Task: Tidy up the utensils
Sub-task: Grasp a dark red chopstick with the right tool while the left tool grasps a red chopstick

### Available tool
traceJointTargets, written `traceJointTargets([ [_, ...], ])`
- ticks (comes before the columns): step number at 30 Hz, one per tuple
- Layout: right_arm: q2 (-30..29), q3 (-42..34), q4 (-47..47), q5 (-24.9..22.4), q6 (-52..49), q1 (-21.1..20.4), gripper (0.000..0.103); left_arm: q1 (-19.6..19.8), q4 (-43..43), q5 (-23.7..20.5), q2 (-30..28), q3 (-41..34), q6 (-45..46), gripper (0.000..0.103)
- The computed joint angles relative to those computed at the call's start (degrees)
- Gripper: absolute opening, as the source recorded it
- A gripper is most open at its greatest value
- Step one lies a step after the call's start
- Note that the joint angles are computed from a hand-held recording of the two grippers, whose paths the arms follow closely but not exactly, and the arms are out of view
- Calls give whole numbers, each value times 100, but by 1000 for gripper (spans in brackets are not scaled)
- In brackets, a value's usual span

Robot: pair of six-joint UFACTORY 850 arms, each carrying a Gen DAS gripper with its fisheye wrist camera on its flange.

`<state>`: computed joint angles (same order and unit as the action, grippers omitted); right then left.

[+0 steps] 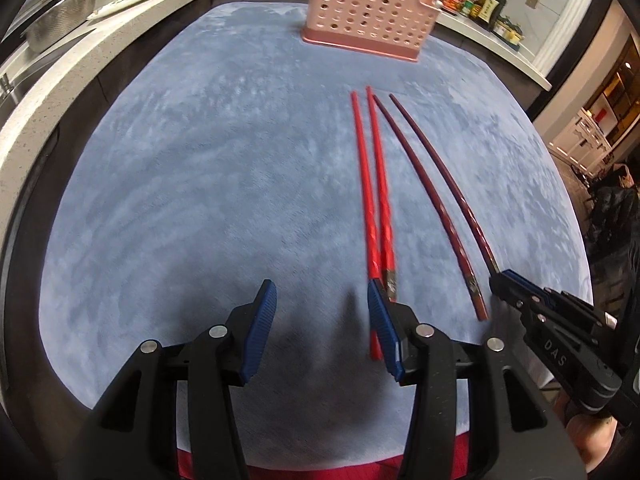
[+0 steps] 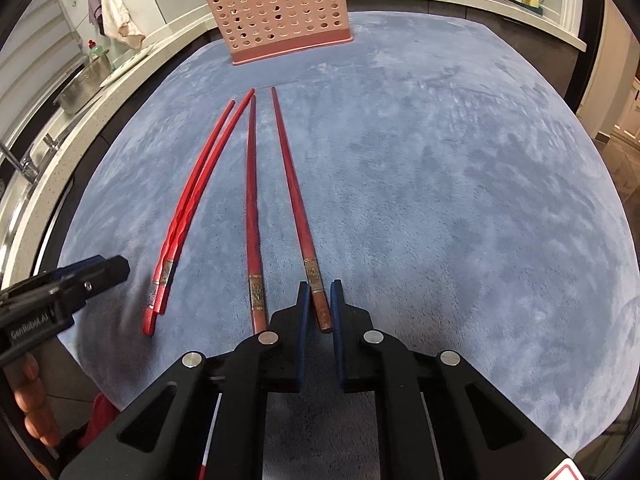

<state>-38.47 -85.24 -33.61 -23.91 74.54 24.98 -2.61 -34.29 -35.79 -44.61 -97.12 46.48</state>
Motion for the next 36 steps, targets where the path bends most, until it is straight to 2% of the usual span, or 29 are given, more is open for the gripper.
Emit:
traceJointTargets([
  [11, 140, 222, 56, 119, 140, 14, 9, -70, 97, -228, 97, 294, 204, 45],
  [24, 134, 217, 45, 111, 162, 21, 9, -24, 197, -11, 140, 417, 90, 45],
  [36, 131, 217, 48, 115, 155, 20, 9, -86, 354, 156, -33, 158, -194, 42],
])
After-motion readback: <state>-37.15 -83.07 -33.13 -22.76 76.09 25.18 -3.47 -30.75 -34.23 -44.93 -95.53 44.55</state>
